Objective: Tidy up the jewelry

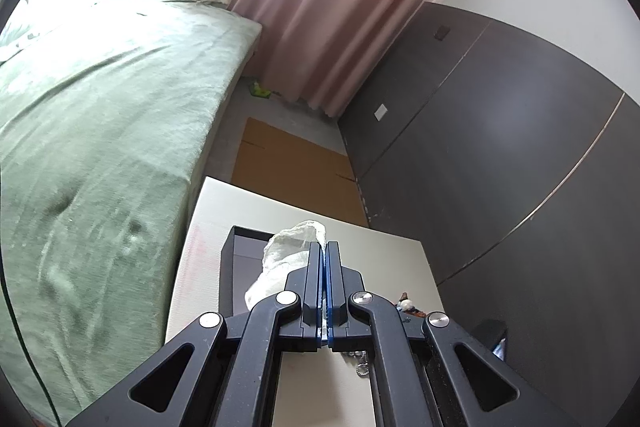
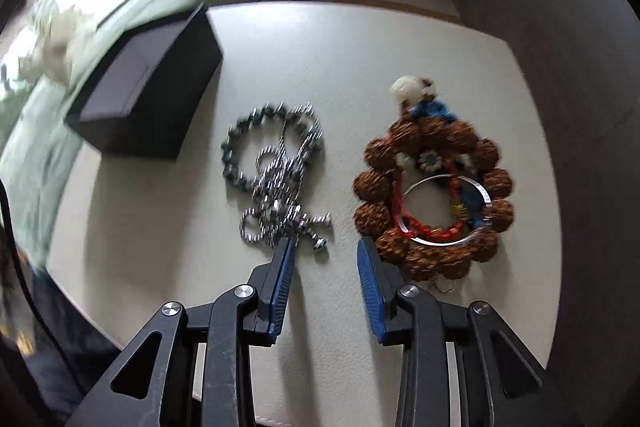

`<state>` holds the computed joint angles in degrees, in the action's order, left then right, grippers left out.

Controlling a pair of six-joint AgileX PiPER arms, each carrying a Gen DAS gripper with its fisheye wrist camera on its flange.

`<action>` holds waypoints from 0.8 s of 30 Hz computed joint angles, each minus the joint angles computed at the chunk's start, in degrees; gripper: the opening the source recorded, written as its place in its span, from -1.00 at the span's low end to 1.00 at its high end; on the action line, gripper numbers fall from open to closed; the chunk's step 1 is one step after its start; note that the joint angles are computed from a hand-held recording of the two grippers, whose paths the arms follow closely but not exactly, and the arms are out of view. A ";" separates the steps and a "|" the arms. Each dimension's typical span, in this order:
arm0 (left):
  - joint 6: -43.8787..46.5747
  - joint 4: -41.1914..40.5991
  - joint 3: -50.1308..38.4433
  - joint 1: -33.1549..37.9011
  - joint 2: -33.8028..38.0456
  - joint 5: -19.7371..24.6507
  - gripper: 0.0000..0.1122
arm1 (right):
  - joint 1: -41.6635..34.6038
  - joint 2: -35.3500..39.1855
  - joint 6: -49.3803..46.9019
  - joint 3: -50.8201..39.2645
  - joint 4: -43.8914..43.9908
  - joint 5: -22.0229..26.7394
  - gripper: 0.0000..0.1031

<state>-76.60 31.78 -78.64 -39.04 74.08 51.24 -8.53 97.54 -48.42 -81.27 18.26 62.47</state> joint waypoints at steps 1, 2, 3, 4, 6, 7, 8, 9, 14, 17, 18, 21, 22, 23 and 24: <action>-0.04 0.02 0.08 0.01 -0.19 0.04 -1.00 | -0.07 -0.82 -1.58 1.09 0.68 -1.29 -0.34; -0.09 0.00 0.27 0.10 -0.46 -0.02 -1.00 | -0.01 -0.93 -2.06 1.30 0.52 -1.56 -0.34; -0.16 -0.02 0.38 0.16 -0.69 -0.04 -1.00 | -0.38 -0.94 -2.58 1.20 0.88 -1.38 -0.34; -0.25 -0.05 0.64 0.26 -1.06 -0.15 -1.00 | -0.75 -0.82 -2.85 1.06 1.29 -1.33 -0.35; -0.26 -0.15 0.99 0.53 -1.50 -0.34 -1.00 | -1.06 -1.14 -3.61 1.53 1.93 -1.71 -0.42; -0.17 -0.20 1.17 0.64 -1.71 -0.32 -1.00 | -0.75 -1.78 -3.60 2.45 2.30 -1.84 -0.58; 0.02 -0.35 1.23 0.73 -1.82 -0.22 -1.00 | -0.97 -2.44 -4.14 3.35 2.72 -1.88 -0.72; 0.16 -0.49 1.41 0.75 -1.98 -0.10 -1.00 | -0.87 -2.90 -4.32 3.91 2.80 -2.19 -0.76; 1.45 -0.62 1.32 -0.41 -1.24 1.89 -1.00 | 4.59 -5.41 1.18 6.35 1.21 -4.46 -0.81; 1.19 0.66 0.64 -2.25 -0.08 3.82 -1.00 | 2.81 -6.01 0.11 6.36 2.71 -2.38 -0.82; 1.08 0.87 0.57 -2.52 0.07 4.01 -1.00 | 2.03 -6.37 -0.55 6.28 3.38 -1.80 -0.83; -0.20 2.09 0.20 -3.57 0.45 4.50 -1.00 | -1.83 -7.95 -2.70 5.82 6.90 0.99 -0.84; -0.53 2.30 0.15 -3.73 0.50 4.47 -1.00 | -3.20 -8.47 -3.08 5.27 8.00 2.00 -0.85; -0.88 2.54 0.04 -3.98 0.60 4.48 -1.00 | -4.25 -8.88 -3.47 4.82 8.74 2.71 -0.85; -1.00 2.62 -0.10 -4.12 0.72 4.46 -1.00 | -5.46 -9.61 -4.17 4.74 9.74 3.42 -0.85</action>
<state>-77.60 34.39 -78.74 -43.16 74.80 55.70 -13.98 87.93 -52.60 -76.53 28.01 65.89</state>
